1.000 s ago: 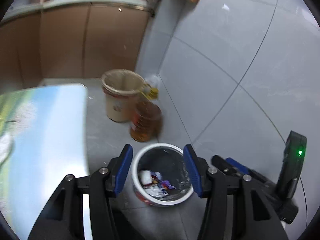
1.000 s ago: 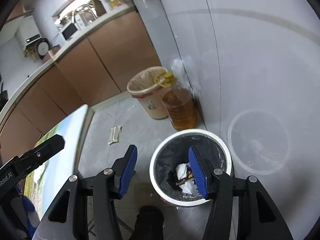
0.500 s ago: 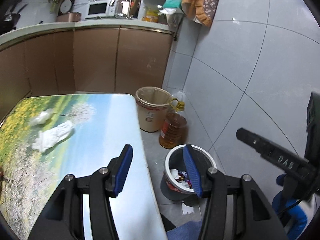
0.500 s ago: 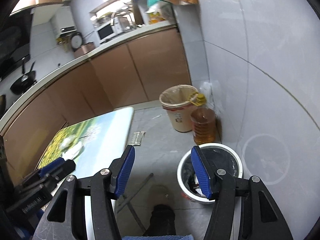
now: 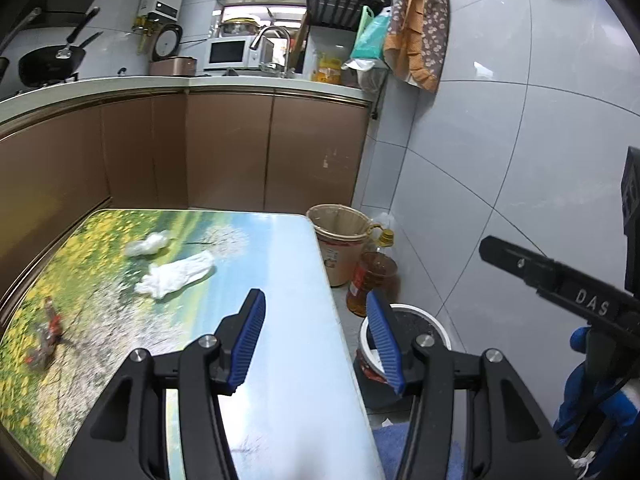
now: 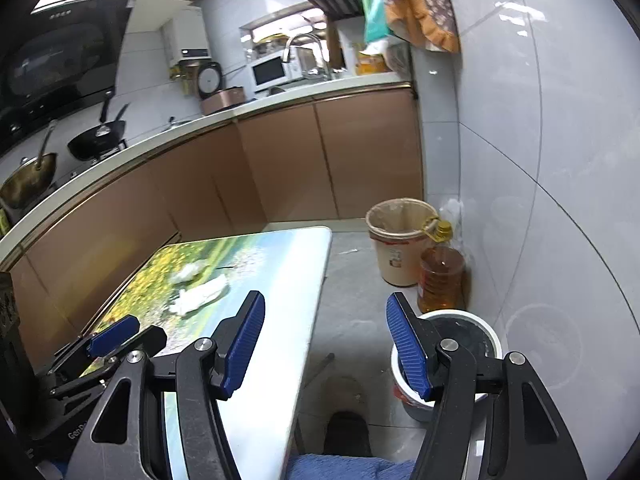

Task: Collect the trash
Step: 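Move both open grippers back over the table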

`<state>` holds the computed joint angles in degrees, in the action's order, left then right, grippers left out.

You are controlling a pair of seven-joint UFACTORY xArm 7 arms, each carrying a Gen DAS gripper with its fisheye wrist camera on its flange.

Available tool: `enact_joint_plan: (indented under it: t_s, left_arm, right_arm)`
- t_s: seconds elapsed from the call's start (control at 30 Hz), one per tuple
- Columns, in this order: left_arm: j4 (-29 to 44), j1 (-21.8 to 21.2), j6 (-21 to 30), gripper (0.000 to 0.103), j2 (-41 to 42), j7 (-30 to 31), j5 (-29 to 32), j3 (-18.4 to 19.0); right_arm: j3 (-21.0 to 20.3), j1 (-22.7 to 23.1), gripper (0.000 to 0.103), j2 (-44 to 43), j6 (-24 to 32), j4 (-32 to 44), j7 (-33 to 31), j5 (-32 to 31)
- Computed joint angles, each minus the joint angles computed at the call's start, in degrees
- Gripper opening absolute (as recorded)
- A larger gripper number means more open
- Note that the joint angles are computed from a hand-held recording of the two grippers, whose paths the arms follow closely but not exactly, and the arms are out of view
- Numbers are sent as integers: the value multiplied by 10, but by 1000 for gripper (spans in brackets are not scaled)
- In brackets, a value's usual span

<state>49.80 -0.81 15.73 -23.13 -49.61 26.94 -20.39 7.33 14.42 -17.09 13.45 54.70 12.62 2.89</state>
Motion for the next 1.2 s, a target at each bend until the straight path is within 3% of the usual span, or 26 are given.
enact_joint_plan:
  t_s: [0.2, 0.43, 0.57, 0.83, 1.2]
  left_arm:
    - [-51, -12, 20, 51, -68, 6, -29, 12]
    - [-83, 14, 49, 51, -144, -1, -38, -10]
    - [-96, 23, 64, 57, -177, -4, -41, -23]
    - [-101, 35, 83, 57, -212, -7, -46, -41]
    - [-95, 67, 116, 60, -222, -25, -25, -64]
  right_arm:
    - [-1, 24, 63, -30, 3, -13, -21, 11]
    - [-7, 54, 63, -59, 1, -30, -57, 31]
    - [-9, 66, 63, -74, -2, -40, -71, 40]
    - [-16, 83, 63, -98, -10, -56, -90, 54]
    - [-35, 111, 65, -67, -11, -42, -132, 84]
